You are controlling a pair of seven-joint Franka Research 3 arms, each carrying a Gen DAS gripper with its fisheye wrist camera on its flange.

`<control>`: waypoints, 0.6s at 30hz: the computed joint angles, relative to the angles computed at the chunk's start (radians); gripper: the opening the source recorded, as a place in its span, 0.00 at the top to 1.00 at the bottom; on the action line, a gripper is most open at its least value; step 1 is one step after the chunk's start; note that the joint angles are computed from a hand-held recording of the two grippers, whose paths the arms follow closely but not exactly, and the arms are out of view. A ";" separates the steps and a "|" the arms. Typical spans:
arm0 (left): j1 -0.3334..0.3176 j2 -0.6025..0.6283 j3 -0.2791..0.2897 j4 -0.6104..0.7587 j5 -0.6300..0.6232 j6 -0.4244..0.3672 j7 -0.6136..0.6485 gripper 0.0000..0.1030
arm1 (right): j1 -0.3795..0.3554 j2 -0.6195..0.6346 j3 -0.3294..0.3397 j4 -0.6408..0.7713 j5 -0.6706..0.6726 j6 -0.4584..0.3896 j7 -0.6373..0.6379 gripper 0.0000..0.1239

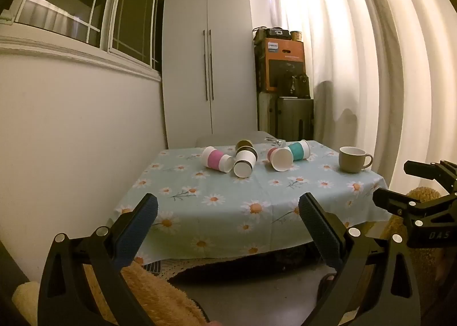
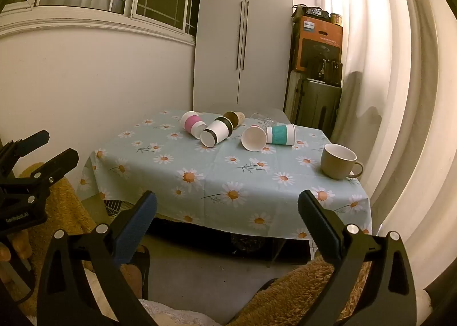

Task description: Flip cup upright

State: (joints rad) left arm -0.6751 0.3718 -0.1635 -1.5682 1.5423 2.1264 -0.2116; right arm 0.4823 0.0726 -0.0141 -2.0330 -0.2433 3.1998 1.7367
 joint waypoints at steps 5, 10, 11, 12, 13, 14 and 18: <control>0.000 0.001 0.000 0.003 -0.010 0.002 0.011 0.06 | 0.012 0.003 -0.015 0.000 -0.015 0.015 0.018 0.21; 0.001 0.000 0.000 0.002 -0.011 0.005 0.009 0.06 | 0.017 0.004 -0.019 0.000 -0.003 0.014 0.008 0.21; 0.001 0.000 0.000 0.003 -0.012 0.004 0.010 0.06 | 0.017 0.004 -0.018 0.000 0.000 0.015 0.005 0.21; 0.001 0.000 0.000 0.003 -0.012 0.004 0.010 0.06 | 0.019 0.004 -0.020 0.000 0.002 0.015 0.004 0.21; 0.001 0.000 0.000 0.003 -0.012 0.004 0.010 0.06 | 0.021 0.005 -0.022 0.001 0.001 0.014 0.005 0.21; 0.001 0.000 0.000 0.003 -0.012 0.004 0.010 0.06 | 0.024 0.005 -0.025 0.001 0.000 0.014 0.006 0.21; 0.001 0.000 0.000 0.003 -0.012 0.004 0.008 0.06 | 0.024 0.005 -0.025 0.000 0.005 0.015 0.001 0.21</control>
State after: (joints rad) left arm -0.6745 0.3720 -0.1631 -1.5657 1.5299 2.1305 -0.2032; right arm 0.5065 0.0774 -0.0387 -2.0333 -0.2384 3.2152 1.7379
